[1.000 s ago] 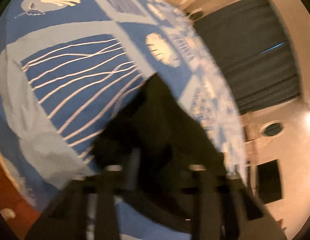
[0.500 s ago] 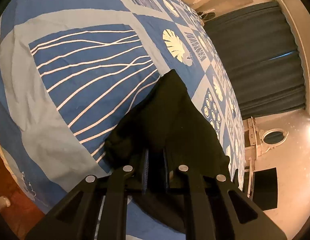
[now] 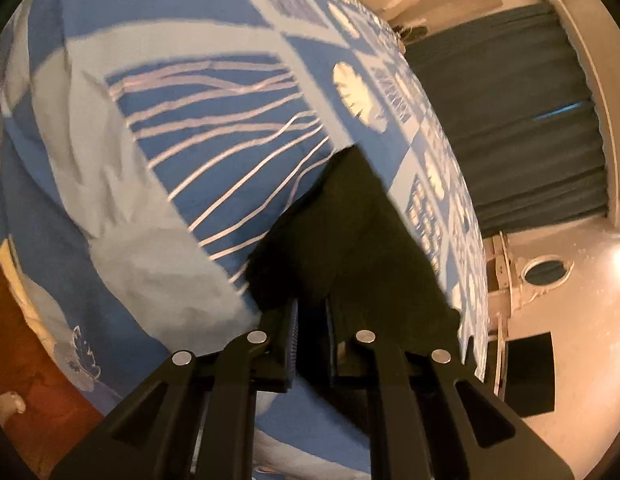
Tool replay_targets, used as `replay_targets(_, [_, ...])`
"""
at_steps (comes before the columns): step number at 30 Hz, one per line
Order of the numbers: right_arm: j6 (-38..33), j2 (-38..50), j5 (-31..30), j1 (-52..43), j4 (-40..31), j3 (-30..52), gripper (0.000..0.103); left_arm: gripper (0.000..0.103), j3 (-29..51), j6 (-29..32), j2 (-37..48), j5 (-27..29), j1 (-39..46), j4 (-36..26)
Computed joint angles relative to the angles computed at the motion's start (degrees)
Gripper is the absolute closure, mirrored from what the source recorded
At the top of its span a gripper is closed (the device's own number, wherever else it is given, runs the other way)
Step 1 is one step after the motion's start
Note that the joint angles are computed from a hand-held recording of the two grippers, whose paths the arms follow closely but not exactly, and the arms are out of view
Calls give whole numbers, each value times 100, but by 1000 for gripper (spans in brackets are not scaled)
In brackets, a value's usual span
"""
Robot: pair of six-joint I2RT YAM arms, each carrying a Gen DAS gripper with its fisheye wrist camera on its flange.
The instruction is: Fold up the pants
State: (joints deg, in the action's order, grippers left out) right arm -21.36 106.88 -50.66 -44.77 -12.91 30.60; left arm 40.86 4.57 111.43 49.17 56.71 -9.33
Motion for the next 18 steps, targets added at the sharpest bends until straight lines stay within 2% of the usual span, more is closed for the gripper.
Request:
replay_targets(1, [-119,221,-160,-155,-274,175,89,90,80,116,109,115,48,-88])
replay_targets(2, [-227,276,-215,-271,-557,304,83,88,160,253,163,260,127,-246])
replay_targets(4, [-341,-215,-67,-524,-839,364,69,83,234,513,129,462,261,-572])
replay_targets(5, [-377,-541,-39,-678,-909,401,54,81,188,655,-5,463,365,-682])
replay_targets(6, [-390,-762,-24,-766,-952,461,46,73,67,650,-205,366,429,-616])
replay_targets(7, [-336,-996,44,-803,-983,600,46,61,-106,680,-500,208,522,-517])
replay_targets(10, [233,-1179,187,-510,-797,1267,40,56,-440,925,-1224,5,646,-570])
replay_targets(11, [508,-1046,352,-261,-715,1620,35,55,-528,945,-1429,-36,608,-589])
replay_targets(12, [679,-855,541,-10,-637,1955,34,48,-622,947,-1639,-43,544,-607])
replay_targets(13, [879,-682,776,258,-512,2254,34,39,-764,833,-1935,-45,395,-600])
replay_targets(17, [1565,621,2148,1538,-638,4232,34,31,-1107,214,-2419,92,-434,-427])
replay_targets(18, [1603,1073,2713,1857,-767,4904,34,31,-1221,-55,-2486,64,-724,-253])
